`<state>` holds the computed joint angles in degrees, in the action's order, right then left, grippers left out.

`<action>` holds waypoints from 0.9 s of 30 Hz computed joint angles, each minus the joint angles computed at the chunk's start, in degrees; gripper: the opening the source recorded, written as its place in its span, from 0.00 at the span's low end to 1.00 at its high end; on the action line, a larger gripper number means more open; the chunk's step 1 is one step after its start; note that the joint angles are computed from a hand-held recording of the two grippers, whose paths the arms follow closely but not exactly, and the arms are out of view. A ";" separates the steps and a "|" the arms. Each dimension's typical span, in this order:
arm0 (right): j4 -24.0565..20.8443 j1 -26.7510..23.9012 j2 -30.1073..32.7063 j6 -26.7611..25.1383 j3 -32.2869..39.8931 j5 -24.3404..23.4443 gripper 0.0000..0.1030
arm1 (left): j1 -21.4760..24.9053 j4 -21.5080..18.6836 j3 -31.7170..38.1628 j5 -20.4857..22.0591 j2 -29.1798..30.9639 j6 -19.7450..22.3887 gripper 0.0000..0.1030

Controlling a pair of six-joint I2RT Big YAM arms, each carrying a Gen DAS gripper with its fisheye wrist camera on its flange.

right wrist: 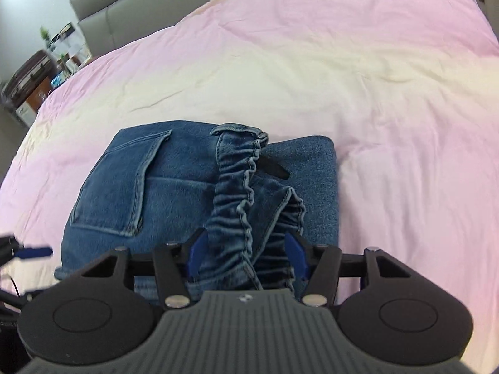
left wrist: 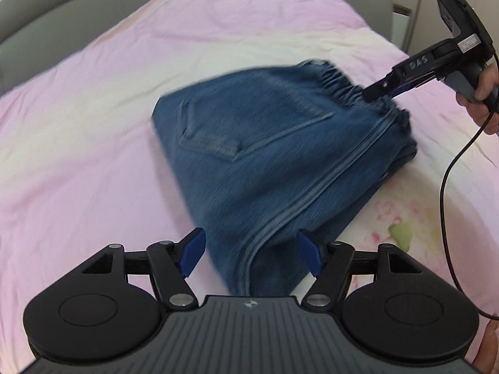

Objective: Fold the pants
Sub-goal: 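Grasp the waistband with the right gripper while the left gripper pinches the folded edge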

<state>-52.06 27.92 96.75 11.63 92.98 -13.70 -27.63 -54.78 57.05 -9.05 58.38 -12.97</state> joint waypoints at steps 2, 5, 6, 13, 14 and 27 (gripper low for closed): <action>0.42 -0.05 1.60 1.75 1.04 -0.58 0.52 | 1.24 0.04 -1.53 2.02 -0.43 -1.69 0.76; 0.16 -0.14 2.88 4.14 1.81 -1.11 0.51 | 1.83 1.17 -3.30 3.40 -0.24 -3.95 0.75; 0.45 0.04 3.49 5.61 1.99 -1.68 0.41 | 1.82 1.76 -3.67 3.05 0.23 -4.75 0.74; 0.79 2.40 -0.65 -0.60 2.49 2.93 0.04 | 3.04 0.56 -3.69 4.56 0.57 -5.75 0.31; 1.09 2.30 -1.83 -0.93 1.99 2.96 0.04 | 3.16 0.32 -3.80 4.61 0.17 -5.65 0.28; 4.92 2.05 -9.42 1.31 -13.84 7.61 0.00 | 3.84 -6.66 -2.80 4.41 -2.11 -2.73 0.14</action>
